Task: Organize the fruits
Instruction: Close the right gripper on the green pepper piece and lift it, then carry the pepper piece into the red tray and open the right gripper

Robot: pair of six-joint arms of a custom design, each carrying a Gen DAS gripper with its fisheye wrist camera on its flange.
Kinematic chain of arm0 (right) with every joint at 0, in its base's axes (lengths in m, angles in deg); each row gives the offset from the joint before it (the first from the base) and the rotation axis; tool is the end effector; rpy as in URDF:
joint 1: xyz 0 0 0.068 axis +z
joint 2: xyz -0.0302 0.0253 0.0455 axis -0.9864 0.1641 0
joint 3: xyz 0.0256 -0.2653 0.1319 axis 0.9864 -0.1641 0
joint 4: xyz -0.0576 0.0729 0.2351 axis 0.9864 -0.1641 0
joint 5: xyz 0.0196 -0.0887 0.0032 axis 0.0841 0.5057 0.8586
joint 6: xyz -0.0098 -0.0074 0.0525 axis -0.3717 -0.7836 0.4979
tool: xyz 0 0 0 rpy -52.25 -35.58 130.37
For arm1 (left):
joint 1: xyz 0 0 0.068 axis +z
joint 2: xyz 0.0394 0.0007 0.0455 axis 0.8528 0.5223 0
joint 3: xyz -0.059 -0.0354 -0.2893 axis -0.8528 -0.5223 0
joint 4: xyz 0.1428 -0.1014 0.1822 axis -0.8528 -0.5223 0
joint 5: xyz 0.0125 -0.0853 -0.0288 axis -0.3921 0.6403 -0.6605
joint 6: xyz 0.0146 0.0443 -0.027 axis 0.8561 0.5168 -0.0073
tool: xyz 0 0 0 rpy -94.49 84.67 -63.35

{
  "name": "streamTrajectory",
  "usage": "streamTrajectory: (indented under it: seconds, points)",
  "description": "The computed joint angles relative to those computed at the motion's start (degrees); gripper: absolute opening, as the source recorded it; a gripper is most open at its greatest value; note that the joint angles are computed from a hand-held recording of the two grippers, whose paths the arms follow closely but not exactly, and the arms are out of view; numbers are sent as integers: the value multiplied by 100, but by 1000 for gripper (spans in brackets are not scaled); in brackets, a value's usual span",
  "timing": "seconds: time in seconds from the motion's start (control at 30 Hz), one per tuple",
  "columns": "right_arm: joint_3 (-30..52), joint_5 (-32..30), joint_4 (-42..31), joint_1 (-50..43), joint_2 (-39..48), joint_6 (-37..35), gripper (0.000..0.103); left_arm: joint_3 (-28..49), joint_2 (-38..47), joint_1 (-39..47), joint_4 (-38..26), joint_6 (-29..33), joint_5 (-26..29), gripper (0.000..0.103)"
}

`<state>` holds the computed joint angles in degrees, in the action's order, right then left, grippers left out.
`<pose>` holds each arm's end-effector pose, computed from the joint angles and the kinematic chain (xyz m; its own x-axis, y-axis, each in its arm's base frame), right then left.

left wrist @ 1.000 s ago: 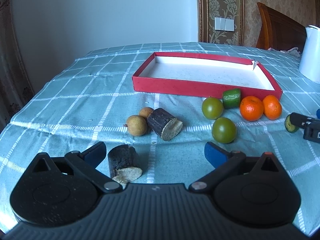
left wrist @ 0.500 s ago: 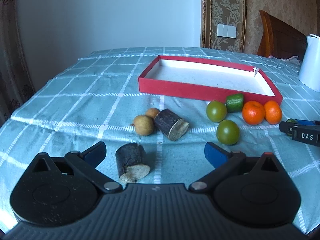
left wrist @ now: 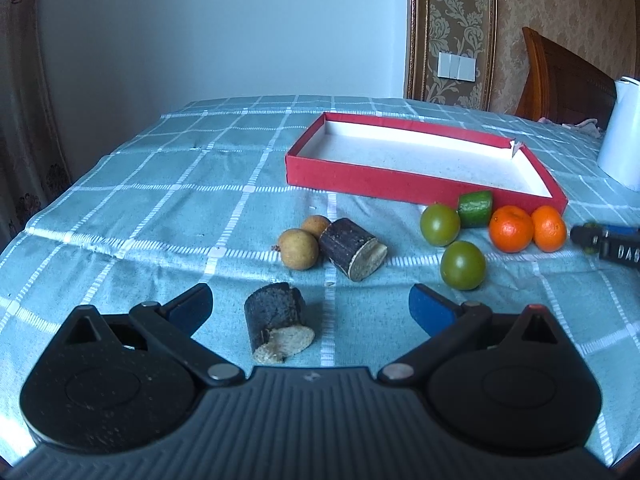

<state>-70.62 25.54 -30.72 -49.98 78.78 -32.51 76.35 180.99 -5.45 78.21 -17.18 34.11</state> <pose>0.2262 0.1253 0.1016 -0.4833 -0.1418 -0.8639 -0.2886 0.9574 0.0043 0.1078 -0.1537 0.1098 -0.5328 -0.1357 -0.8353 -0.2664 0.9638 0.0133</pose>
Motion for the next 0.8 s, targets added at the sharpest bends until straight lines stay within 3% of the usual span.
streamTrajectory:
  seconds: [0.23, 0.57, 0.8]
  points:
    - [903, -173, -442, -92, 8, -445, 36, -189, -132, 126, 345, 214, 29, 103]
    - [3372, -674, -2351, -422, 1391, -197, 36, -421, -429, 510, 847, 826, 137, 103]
    - [3611, -492, -2567, -360, 1633, -175, 37, -554, -495, 485, 1022, 913, 110, 103]
